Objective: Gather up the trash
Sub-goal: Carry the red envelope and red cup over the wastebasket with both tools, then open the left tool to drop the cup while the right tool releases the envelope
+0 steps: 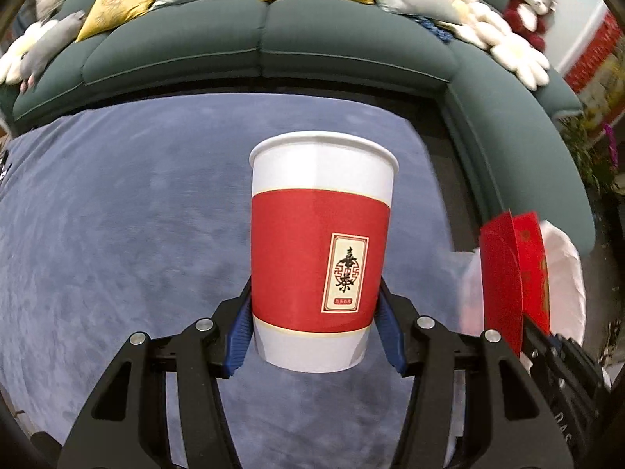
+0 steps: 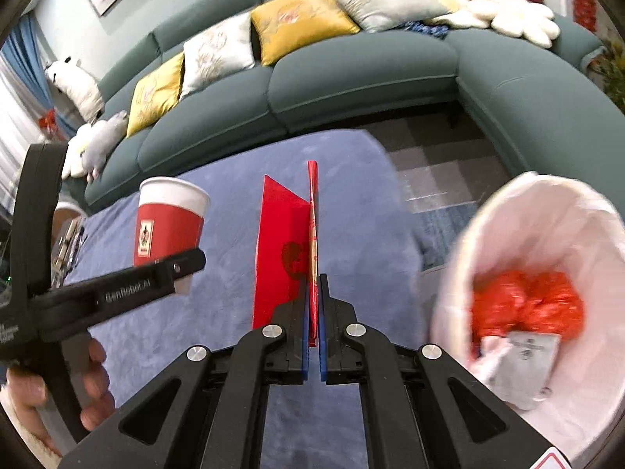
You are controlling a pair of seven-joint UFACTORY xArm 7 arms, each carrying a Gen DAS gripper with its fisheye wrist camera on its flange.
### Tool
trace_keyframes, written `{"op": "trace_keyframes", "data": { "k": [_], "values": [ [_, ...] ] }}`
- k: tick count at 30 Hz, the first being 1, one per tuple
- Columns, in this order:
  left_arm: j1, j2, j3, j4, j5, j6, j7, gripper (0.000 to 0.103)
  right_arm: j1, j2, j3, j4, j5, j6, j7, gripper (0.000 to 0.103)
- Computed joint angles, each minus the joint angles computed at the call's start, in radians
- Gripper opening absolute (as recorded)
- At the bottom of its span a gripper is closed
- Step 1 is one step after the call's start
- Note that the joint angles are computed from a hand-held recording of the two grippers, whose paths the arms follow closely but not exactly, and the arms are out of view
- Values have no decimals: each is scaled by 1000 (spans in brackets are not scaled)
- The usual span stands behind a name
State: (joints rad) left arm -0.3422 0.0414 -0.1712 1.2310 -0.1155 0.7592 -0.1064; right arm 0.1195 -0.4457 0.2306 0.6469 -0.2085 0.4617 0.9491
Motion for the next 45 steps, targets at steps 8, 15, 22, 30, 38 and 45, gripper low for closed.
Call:
{"op": "trace_keyframes", "data": {
  "k": [8, 15, 22, 30, 38, 45],
  "values": [
    [-88, -59, -62, -5, 9, 6, -26, 52, -38, -311, -26, -156, 19, 131, 1, 4],
    [-177, -54, -114, 28, 38, 10, -56, 52, -80, -599, -55, -279, 46, 283, -32, 4],
    [-259, -11, -147, 71, 81, 22, -71, 53, -125, -850, -84, -368, 70, 436, -72, 4],
    [-328, 61, -154, 144, 144, 52, -114, 53, -179, -987, -115, -413, 82, 513, -114, 4],
    [-357, 73, -143, 152, 203, 47, -185, 70, -214, -998, -131, -427, 97, 494, -151, 4],
    [-353, 62, -139, 141, 219, 47, -191, 70, -207, -967, -119, -429, 116, 452, -154, 4]
  ]
}}
